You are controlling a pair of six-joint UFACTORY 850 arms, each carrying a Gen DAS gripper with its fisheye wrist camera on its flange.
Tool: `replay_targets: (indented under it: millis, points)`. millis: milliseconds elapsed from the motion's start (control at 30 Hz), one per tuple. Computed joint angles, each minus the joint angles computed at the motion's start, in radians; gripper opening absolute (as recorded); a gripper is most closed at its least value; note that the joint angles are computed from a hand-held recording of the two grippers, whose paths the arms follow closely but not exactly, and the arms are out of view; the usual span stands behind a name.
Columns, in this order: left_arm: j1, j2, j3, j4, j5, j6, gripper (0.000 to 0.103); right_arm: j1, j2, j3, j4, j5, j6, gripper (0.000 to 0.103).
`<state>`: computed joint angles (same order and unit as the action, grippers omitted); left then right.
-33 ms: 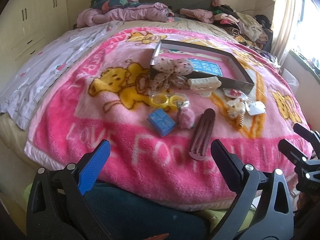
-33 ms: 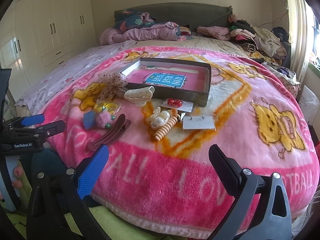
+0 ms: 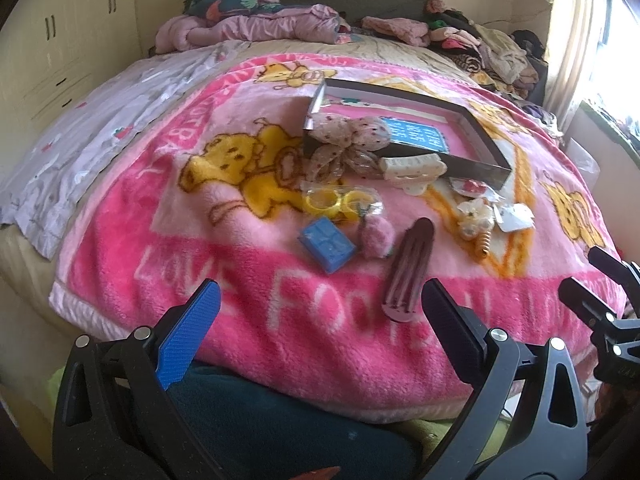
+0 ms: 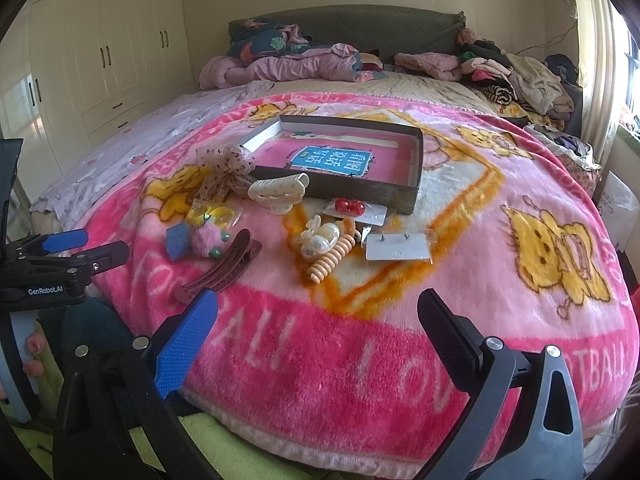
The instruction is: Organize jewelry
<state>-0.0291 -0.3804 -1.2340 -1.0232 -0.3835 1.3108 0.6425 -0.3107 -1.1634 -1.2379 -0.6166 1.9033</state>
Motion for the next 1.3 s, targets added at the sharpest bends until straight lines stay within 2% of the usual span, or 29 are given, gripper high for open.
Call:
replay_targets:
  millis: [200, 467, 567, 767, 900, 1067, 1300]
  points:
    - [0.013, -0.042, -0.055, 0.065, -0.013, -0.090, 0.092, -0.032, -0.018, -0.022, 0.004, 0.027, -0.033, 0.097]
    - [0.023, -0.128, -0.181, 0.115, -0.082, -0.172, 0.092, -0.085, -0.051, -0.059, 0.009, 0.096, -0.071, 0.097]
    - [0.014, -0.166, -0.234, 0.151, -0.088, -0.217, 0.092, -0.101, -0.069, -0.076, 0.007, 0.119, -0.082, 0.097]
    - [-0.007, -0.258, -0.364, 0.237, -0.147, -0.320, 0.092, -0.125, -0.105, -0.112, 0.037, 0.147, -0.158, 0.097]
    - [-0.029, -0.297, -0.420, 0.279, -0.141, -0.349, 0.092, -0.141, -0.130, -0.132, 0.061, 0.165, -0.210, 0.096]
    - [-0.049, -0.346, -0.492, 0.302, -0.157, -0.352, 0.089, -0.163, -0.170, -0.171, 0.138, 0.188, -0.322, 0.080]
    - [-0.059, -0.430, -0.617, 0.288, -0.251, -0.355, 0.080, -0.188, -0.219, -0.218, 0.237, 0.207, -0.463, 0.058]
